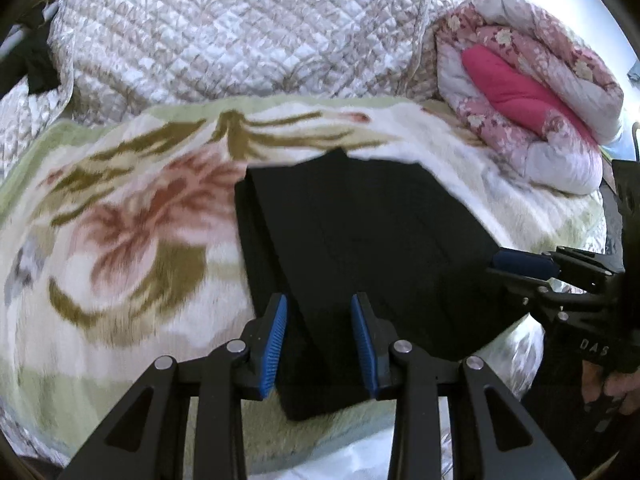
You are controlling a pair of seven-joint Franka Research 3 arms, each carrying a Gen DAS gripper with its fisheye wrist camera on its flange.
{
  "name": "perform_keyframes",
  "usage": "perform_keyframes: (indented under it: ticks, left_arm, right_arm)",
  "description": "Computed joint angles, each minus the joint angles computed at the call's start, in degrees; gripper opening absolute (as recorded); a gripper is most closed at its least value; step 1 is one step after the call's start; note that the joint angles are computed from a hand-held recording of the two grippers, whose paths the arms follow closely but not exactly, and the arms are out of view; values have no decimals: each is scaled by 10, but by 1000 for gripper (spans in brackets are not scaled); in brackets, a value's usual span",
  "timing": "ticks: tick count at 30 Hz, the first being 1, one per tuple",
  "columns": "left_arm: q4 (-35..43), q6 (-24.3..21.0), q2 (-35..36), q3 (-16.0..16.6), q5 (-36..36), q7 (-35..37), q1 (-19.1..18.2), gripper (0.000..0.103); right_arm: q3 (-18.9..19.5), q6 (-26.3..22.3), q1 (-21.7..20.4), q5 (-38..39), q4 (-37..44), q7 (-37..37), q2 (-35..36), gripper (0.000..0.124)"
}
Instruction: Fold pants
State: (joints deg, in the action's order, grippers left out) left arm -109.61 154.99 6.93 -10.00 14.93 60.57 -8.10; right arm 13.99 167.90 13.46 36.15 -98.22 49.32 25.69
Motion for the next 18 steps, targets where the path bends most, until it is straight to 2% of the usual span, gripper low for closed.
perform_keyframes:
  ticks: [3,6,10,12,14,16,18]
  left_arm:
    - [-20,17,-9,1,-14,-4,5,40]
    - [-25,25,-9,0,-28,-3,8,44]
    - [-30,32,-6,1,-41,-4,12,54]
    - [-30,29,-8,-1,-56,5,15,54]
    - [-25,18,-10,2,-41,-5,12,53]
    - [-24,14,-14,5,-22,-15,10,51]
    - [-27,18,-19,5,-26,-16,13,51]
  right_arm:
    - [12,18,-7,10,-7,-16,2,44]
    - [24,13,-15,24,-2,-36,7,51]
    - [-6,40,17,-16,-14,-23,3,53]
    - [-19,17,23,-31,-10,5,-3,53]
    - [-6,1,7,-15,-6,13,-7,53]
    - [11,6,-11,18,-8,4,-13,53]
    - [5,14,-9,26,-9,12,-14,53]
